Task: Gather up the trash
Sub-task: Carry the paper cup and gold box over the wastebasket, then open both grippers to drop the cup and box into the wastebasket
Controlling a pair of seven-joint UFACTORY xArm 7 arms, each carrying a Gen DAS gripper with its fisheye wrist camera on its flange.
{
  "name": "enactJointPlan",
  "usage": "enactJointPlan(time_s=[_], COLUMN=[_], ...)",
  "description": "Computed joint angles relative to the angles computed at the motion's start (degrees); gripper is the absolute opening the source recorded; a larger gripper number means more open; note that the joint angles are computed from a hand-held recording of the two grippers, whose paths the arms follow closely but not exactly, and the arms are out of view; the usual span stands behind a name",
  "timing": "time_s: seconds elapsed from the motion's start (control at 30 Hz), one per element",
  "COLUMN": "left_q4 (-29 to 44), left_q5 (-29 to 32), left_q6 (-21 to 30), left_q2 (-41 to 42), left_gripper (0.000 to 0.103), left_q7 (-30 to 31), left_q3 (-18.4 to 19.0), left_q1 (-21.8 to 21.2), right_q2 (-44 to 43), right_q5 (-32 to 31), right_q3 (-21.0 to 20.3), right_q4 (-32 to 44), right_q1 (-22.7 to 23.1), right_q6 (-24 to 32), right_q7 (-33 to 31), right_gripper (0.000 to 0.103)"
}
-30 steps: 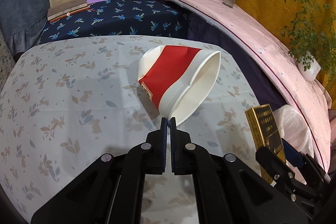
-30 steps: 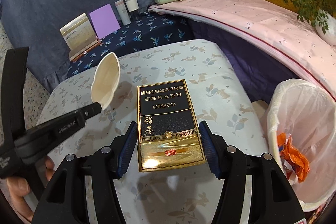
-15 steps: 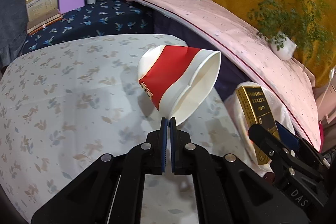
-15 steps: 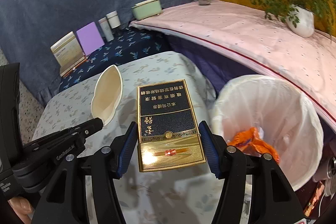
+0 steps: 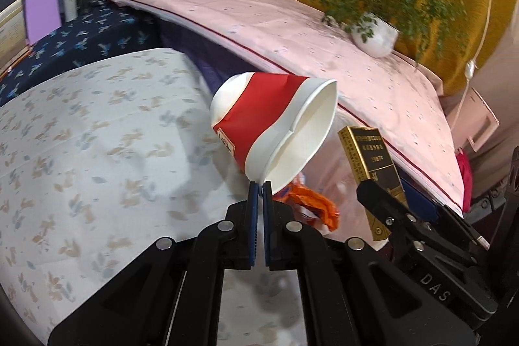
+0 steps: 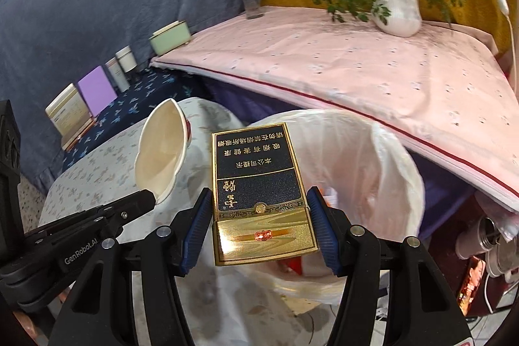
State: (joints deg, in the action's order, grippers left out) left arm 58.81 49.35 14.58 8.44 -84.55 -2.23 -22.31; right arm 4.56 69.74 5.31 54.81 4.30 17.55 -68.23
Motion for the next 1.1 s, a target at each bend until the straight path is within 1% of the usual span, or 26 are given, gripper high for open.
enactJointPlan(time_s=[0.1,0.13,0.2,0.3,0.33,0.37,0.4,0.43,0.47,0.5,0.53,0.7,0.8,0.9,1.1], left_q4=[3.1,4.5,6.4,8.5,9.1,9.6,9.8,10.1,9.9,9.8,9.4,8.5,7.8,7.1,5.6], left_q5=[-2.5,-4.4,-6.9,-8.8,-9.1,-9.1,-9.4,-9.7,-9.6,-8.8,-7.6,-4.6,-1.8,0.7,2.4], left_q6=[-1.1,-1.2,-1.1,-0.9,-0.9,-0.8,-0.6,-0.2,0.0,0.3,0.5,2.9,4.8,6.8,10.0], left_q2=[3.0,4.4,6.2,8.1,8.6,9.0,9.1,9.3,9.1,8.8,8.4,7.0,5.8,4.8,3.1], left_gripper=[0.003,0.003,0.003,0.003,0.003,0.004,0.009,0.019,0.026,0.035,0.04,0.048,0.054,0.056,0.057], left_q7=[3.0,5.2,8.3,10.7,11.0,10.7,10.8,10.9,10.5,9.3,7.9,4.9,2.4,0.8,-0.9], left_q3=[-0.5,-0.8,-0.6,0.8,1.5,2.4,2.9,3.3,3.8,4.7,5.5,5.3,4.6,3.4,0.7], left_q1=[-0.4,-0.5,-1.3,-3.2,-4.0,-4.9,-5.5,-6.0,-6.5,-7.2,-7.8,-7.7,-7.4,-6.7,-5.1], right_q2=[0.8,1.2,1.8,3.0,3.5,3.8,4.1,4.3,4.5,4.7,4.8,4.9,4.5,3.5,1.2], right_q5=[-0.1,-0.4,-0.6,-0.9,-1.3,-1.9,-1.9,-2.1,-2.3,-2.2,-1.8,-2.5,-2.5,-2.5,-2.4], right_q3=[-0.8,-1.0,-1.1,-1.1,-1.1,-1.0,-0.9,-0.7,-0.6,-0.4,-0.2,0.3,0.5,0.6,0.0], right_q4=[0.8,1.3,1.8,2.8,3.2,3.4,3.6,3.8,3.9,4.0,4.0,4.1,3.7,2.8,0.7], right_q1=[-1.1,-1.5,-2.4,-3.6,-4.0,-4.3,-4.7,-4.9,-5.1,-5.4,-5.6,-6.2,-6.0,-5.6,-4.4], right_q6=[0.3,0.3,0.5,1.0,1.2,1.4,1.5,1.5,1.4,1.5,1.4,1.8,1.7,1.5,1.0], right_q7=[0.1,0.3,0.6,1.4,1.8,2.2,2.3,2.5,2.9,2.8,2.6,2.6,2.2,1.7,0.6], right_gripper=[0.057,0.057,0.057,0.056,0.052,0.051,0.051,0.051,0.051,0.051,0.051,0.052,0.054,0.058,0.063])
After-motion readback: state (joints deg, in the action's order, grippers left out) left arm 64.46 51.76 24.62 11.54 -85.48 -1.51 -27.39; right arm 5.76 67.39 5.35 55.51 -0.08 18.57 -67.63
